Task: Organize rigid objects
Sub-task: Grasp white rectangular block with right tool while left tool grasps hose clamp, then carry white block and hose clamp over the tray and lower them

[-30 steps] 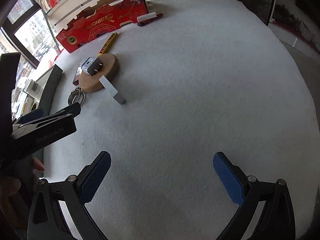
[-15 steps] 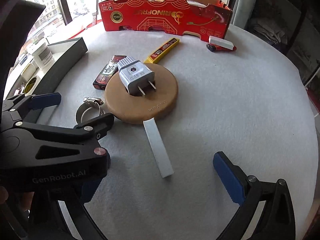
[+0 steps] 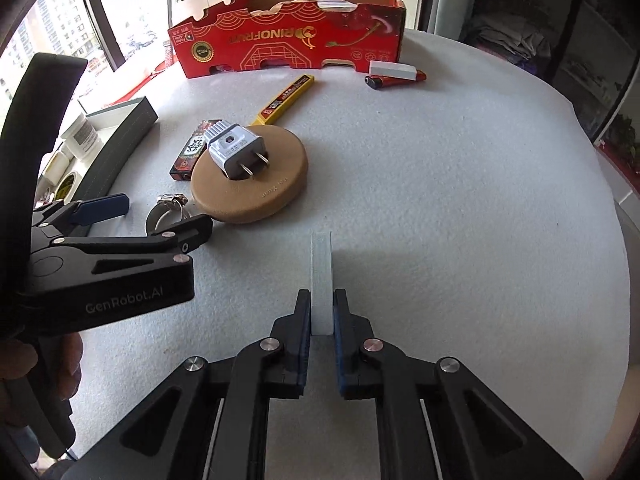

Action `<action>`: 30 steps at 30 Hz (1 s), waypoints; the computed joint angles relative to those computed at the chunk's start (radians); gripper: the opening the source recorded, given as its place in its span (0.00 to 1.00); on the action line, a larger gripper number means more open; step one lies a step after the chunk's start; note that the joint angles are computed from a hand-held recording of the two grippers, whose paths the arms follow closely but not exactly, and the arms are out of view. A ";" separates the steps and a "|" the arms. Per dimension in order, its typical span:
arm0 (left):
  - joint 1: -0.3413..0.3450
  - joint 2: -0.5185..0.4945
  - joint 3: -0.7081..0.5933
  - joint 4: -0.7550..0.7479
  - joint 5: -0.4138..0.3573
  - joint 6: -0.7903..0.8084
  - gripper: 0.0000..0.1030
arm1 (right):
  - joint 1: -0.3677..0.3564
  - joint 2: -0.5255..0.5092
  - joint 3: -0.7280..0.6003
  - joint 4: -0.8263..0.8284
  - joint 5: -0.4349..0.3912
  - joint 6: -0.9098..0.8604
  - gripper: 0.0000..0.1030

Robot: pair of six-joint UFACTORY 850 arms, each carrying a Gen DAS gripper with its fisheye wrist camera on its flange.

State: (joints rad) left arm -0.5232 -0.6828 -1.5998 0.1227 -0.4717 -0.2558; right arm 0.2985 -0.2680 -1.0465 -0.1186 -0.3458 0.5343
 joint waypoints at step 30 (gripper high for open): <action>-0.081 0.520 0.557 -0.158 0.177 0.309 0.38 | 0.194 0.382 0.297 -0.096 -0.013 0.503 0.11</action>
State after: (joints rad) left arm -0.6039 -0.1632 -1.0431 -0.0354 -0.2951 0.0529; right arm 0.4928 0.1136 -0.7495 -0.2143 -0.3591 1.0374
